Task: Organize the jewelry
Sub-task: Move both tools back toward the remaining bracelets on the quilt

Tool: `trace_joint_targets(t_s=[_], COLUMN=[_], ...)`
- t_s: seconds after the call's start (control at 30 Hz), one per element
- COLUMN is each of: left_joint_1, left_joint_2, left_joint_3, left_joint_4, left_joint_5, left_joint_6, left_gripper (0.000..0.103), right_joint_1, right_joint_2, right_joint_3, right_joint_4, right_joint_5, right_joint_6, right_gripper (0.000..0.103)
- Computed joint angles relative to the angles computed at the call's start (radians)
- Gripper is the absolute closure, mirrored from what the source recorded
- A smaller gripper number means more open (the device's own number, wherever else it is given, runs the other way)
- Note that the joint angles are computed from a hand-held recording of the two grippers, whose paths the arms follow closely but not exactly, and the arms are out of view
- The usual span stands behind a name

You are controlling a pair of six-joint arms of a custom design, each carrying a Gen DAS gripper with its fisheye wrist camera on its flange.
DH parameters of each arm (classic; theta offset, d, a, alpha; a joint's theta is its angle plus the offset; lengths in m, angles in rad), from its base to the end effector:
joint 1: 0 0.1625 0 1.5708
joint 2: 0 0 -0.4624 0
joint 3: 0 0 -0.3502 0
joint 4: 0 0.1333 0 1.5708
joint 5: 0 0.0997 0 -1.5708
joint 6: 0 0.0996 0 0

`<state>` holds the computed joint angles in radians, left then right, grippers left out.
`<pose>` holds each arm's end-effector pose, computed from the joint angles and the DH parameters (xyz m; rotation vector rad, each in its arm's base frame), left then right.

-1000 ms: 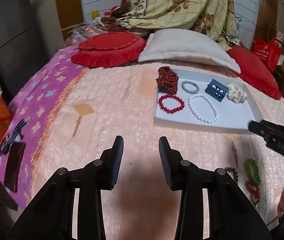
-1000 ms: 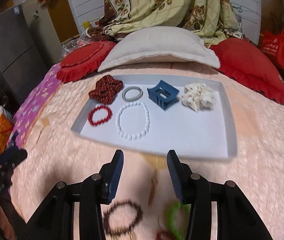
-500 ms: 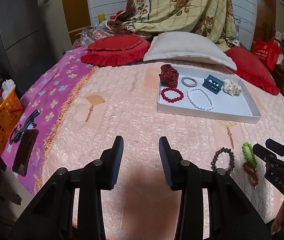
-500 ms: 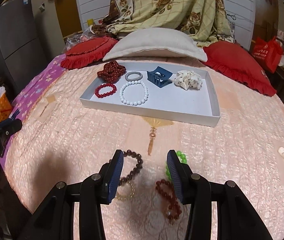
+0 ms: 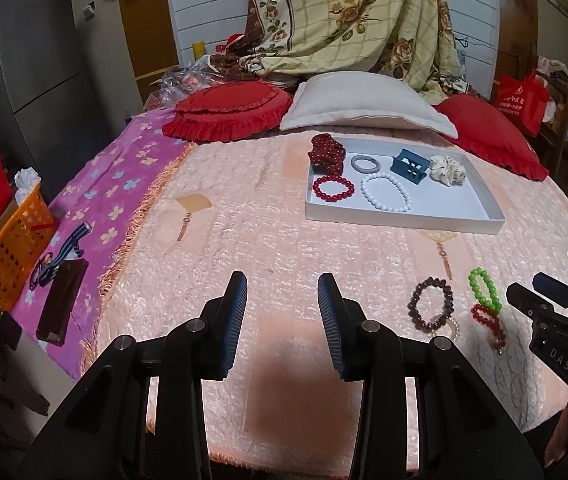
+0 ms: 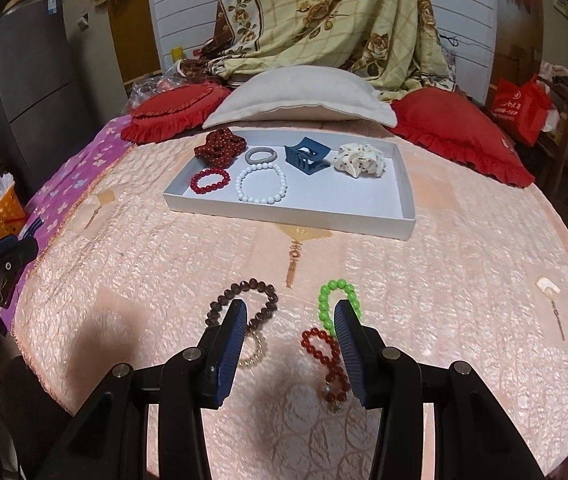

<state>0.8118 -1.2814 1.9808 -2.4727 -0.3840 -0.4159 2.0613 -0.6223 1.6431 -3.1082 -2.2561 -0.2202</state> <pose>-0.1839 -0.5218 0.3637 0.2137 2.0644 -0.9491 0.3840 -0.5698 0.1157 0.6307 -2.3579 0.7530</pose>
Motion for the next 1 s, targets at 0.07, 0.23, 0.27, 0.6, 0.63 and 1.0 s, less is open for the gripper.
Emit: trace_joint_targets(t_s=[0.07,0.23,0.27,0.6,0.63,1.0], left_joint_1=[-0.006,-0.019,-0.02,0.005,0.011,0.122], left_joint_2=[-0.003,-0.006,-0.006,-0.001,-0.001,0.098], left_joint_3=[0.005,0.018,0.018,0.002,0.0,-0.075], left_joint_4=[0.008,0.017,0.019,0.058,0.057,-0.015], left_joint_5=[-0.002,-0.008,-0.011,-0.073,-0.086,-0.34], left_joint_6=[-0.004,-0.012,-0.012,-0.03,-0.029,0.079], left_gripper=[0.067,0.067,0.067,0.067,0.067,0.067], right_joint_1=[-0.001,-0.005,-0.007,-0.048,-0.055,-0.134], right_joint_2=[-0.009,-0.029,-0.033,-0.069,-0.073,-0.099], right_joint_3=[0.016,0.052,0.059,0.111,0.116,0.14], right_joint_4=[-0.008,-0.029,-0.033,-0.059,-0.06,-0.053], right_joint_5=[-0.003,-0.012,-0.012,-0.017,-0.019,0.004], right_joint_6=[0.007,0.016,0.02,0.064,0.073,0.12], right_gripper=[0.059,0.059,0.059,0.059,0.059,0.059])
